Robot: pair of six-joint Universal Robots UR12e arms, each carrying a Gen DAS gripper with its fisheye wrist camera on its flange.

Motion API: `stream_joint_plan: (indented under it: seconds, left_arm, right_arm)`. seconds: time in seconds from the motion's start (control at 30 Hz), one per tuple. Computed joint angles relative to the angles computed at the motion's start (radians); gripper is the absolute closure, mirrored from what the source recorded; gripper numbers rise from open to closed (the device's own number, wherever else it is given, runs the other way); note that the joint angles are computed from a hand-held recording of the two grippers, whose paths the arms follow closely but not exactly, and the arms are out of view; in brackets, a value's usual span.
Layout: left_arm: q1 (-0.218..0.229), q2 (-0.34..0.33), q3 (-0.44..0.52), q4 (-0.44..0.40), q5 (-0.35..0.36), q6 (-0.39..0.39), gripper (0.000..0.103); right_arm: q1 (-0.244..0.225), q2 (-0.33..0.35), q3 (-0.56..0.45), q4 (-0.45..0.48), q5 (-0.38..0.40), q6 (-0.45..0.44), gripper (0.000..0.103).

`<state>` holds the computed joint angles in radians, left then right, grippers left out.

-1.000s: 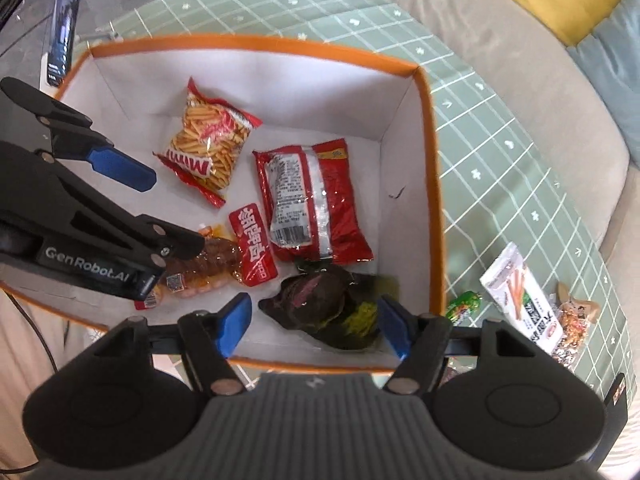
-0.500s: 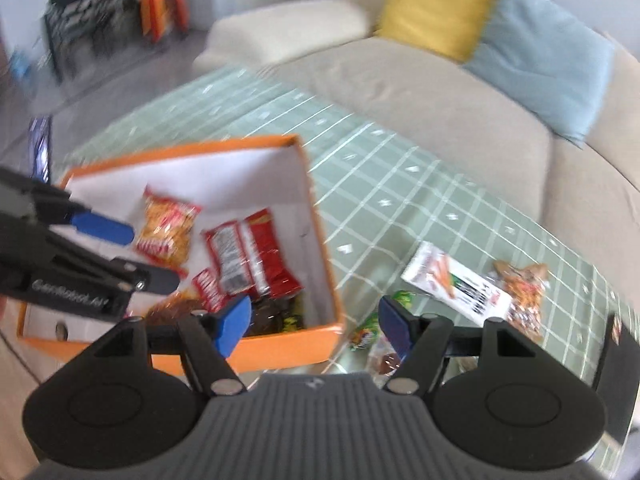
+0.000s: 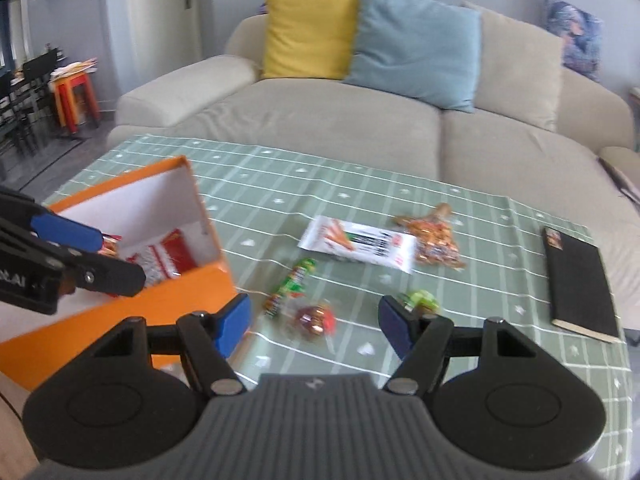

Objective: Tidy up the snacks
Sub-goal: 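Withdraw both tools from the box toward the remaining snacks, then grasp the red-capped candy pouch with the left tool while the right tool grasps the green nut pouch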

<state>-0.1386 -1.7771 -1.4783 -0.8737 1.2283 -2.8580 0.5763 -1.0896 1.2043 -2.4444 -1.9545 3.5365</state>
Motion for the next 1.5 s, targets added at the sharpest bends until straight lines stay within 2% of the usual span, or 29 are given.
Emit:
stream_joint_plan:
  seconds: [0.2,0.37,0.67,1.03,1.17,1.27,1.4,1.5]
  left_arm:
    - [-0.023,-0.016,-0.003,0.012,-0.041,0.055,0.023]
    - [-0.040,-0.038,0.012,0.000,-0.049,0.105,0.024]
    - [-0.066,-0.085,0.053,-0.023,-0.014,0.193,0.025]
    - [-0.067,-0.149,0.120,-0.063,-0.054,0.257,0.025]
    - [-0.073,-0.169,0.145,-0.094,-0.019,0.309,0.025]
    - [-0.078,-0.183,0.156,-0.085,0.017,0.327,0.025]
    - [-0.076,-0.208,0.204,-0.174,0.005,0.334,0.033]
    - [-0.082,-0.212,0.210,-0.180,-0.003,0.388,0.033]
  right_arm:
    - [0.005,-0.029,0.066,0.004,-0.091,0.046,0.033]
    - [-0.011,-0.047,0.108,0.035,-0.061,0.111,0.034]
    - [-0.034,-0.029,0.118,0.028,-0.042,0.143,0.034]
    - [-0.055,0.001,0.127,-0.018,-0.046,0.098,0.034]
    - [-0.064,0.011,0.128,-0.039,-0.017,0.086,0.038]
    - [-0.062,0.027,0.117,-0.054,-0.041,0.062,0.038]
    - [-0.068,0.046,0.100,-0.082,-0.055,0.016,0.038]
    - [-0.076,0.054,0.095,-0.118,-0.057,-0.020,0.036]
